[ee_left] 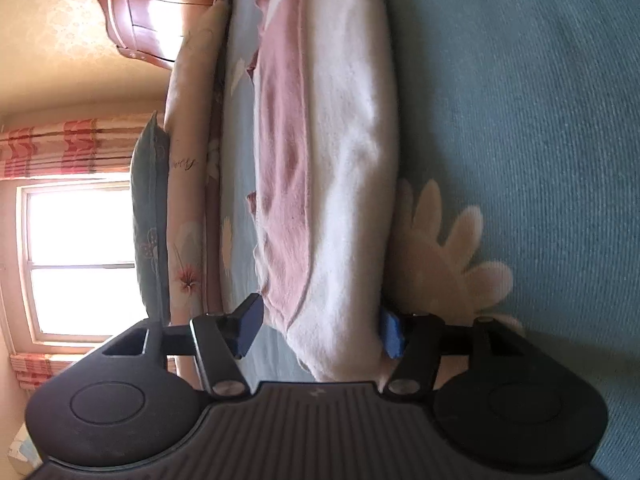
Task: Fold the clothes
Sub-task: 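Roll both grippers and close them on the sweater's side edge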
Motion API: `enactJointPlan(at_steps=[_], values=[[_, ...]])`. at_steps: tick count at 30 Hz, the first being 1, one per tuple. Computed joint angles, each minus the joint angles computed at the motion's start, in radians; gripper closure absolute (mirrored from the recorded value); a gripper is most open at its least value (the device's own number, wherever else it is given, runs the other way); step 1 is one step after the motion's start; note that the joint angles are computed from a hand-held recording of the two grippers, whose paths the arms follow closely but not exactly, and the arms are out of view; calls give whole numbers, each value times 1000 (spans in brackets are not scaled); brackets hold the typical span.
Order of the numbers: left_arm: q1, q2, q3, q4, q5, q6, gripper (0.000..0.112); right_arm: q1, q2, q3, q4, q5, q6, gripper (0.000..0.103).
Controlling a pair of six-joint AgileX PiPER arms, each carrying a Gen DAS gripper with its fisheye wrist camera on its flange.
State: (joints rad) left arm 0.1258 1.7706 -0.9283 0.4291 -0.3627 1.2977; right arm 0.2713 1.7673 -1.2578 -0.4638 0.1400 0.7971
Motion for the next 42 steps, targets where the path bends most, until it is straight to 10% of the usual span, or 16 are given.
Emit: enactJointPlan(at_steps=[6,13,25,29,36,42], values=[[-55,34,23,-88,-100,153,57,0,-2,5,133,-18,-141,21],[-67,29,16,-141,8,148,102,26,-64,-32,-4,106,-152,21],[-62,74,-98,29,87,-151,102,315,34,-27,-678,455,-517,22],[-66,98,-165,168,135,-314,101,301,80,-129,-561,501,-665,22],[-44,145,-246,243,154,-409,95,191,54,-92,-618,504,-695,23],[-47,156,-256,152,153,-321,93,145,26,0,-773,419,-521,45]])
